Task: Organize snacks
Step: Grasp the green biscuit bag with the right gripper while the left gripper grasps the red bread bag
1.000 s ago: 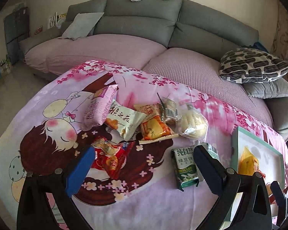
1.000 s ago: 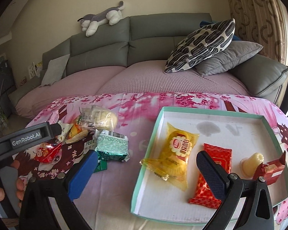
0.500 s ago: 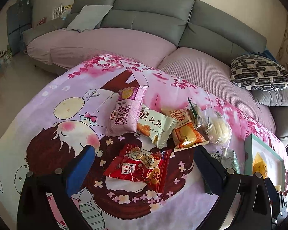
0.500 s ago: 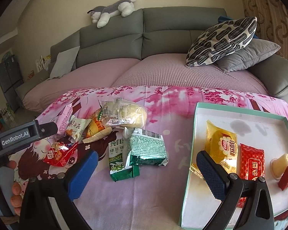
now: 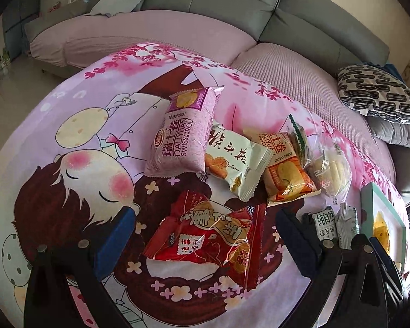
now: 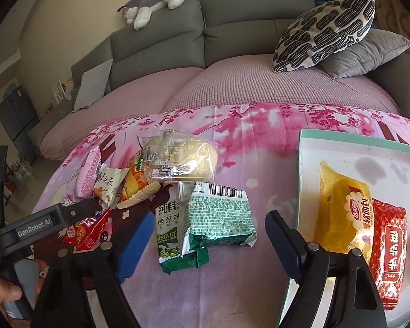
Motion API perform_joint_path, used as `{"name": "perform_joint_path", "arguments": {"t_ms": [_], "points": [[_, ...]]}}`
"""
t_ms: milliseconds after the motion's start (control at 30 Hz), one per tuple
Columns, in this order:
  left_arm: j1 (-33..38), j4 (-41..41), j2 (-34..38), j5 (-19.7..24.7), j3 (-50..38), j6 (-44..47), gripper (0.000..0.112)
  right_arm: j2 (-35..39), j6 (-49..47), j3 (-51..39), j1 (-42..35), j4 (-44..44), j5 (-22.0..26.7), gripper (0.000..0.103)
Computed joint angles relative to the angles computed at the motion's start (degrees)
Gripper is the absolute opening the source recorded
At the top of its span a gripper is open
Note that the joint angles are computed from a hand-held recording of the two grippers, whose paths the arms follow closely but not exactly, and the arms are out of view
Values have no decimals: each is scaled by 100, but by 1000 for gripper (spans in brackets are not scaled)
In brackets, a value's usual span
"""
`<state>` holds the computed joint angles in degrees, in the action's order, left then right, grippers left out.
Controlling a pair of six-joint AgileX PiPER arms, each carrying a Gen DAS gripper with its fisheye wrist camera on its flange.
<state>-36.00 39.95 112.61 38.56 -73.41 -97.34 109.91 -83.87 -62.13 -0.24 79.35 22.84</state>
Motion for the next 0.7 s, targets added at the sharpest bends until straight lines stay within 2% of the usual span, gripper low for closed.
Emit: {"name": "perform_joint_path", "arguments": {"t_ms": [267,367,567,700], "points": [[246,-544,223,-255,-88,483,101,396,972,-494,-54,-787,232,70],[273,-723,301,-296,-145,664,90,494,1175,-573,-65,-953,278,68],[214,-786,430,-81,-331,782,90,518,1154,-565,-188,-839,433,60],[176,-819,514,133,-486,865,78,499,1116,-546,-270,-777,544,58]]}}
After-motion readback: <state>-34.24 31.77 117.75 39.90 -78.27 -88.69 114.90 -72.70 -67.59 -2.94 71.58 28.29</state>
